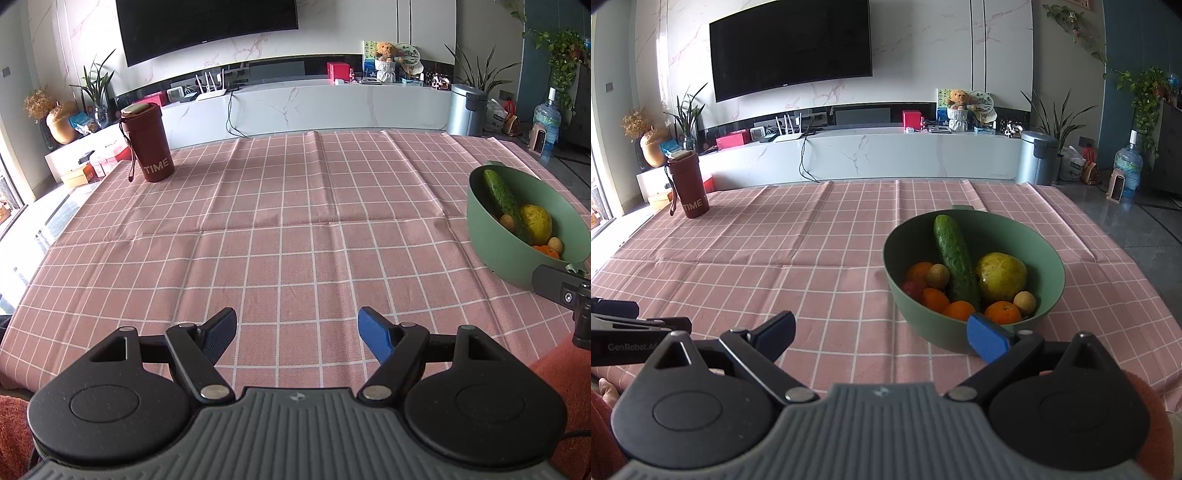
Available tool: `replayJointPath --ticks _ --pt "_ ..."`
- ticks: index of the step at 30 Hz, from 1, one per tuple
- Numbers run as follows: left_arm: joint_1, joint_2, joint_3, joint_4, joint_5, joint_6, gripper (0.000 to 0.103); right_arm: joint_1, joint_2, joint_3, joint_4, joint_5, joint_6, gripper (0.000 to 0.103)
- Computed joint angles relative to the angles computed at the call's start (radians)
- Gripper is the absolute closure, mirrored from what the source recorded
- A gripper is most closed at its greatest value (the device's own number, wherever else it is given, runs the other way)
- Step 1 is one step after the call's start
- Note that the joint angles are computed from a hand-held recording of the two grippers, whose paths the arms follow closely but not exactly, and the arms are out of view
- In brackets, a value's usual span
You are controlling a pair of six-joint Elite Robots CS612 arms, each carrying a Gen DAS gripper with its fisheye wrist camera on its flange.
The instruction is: Organize fruits
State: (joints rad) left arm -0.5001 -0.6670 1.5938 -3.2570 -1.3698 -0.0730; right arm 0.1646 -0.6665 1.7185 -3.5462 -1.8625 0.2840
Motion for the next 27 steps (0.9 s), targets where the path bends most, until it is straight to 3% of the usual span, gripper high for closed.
replayJointPath --ticks 27 --pt "0.002 -0.004 0.001 0.006 -0.004 -0.009 0.015 -0.001 0.000 0.002 -0.001 0.003 -0.006 0.007"
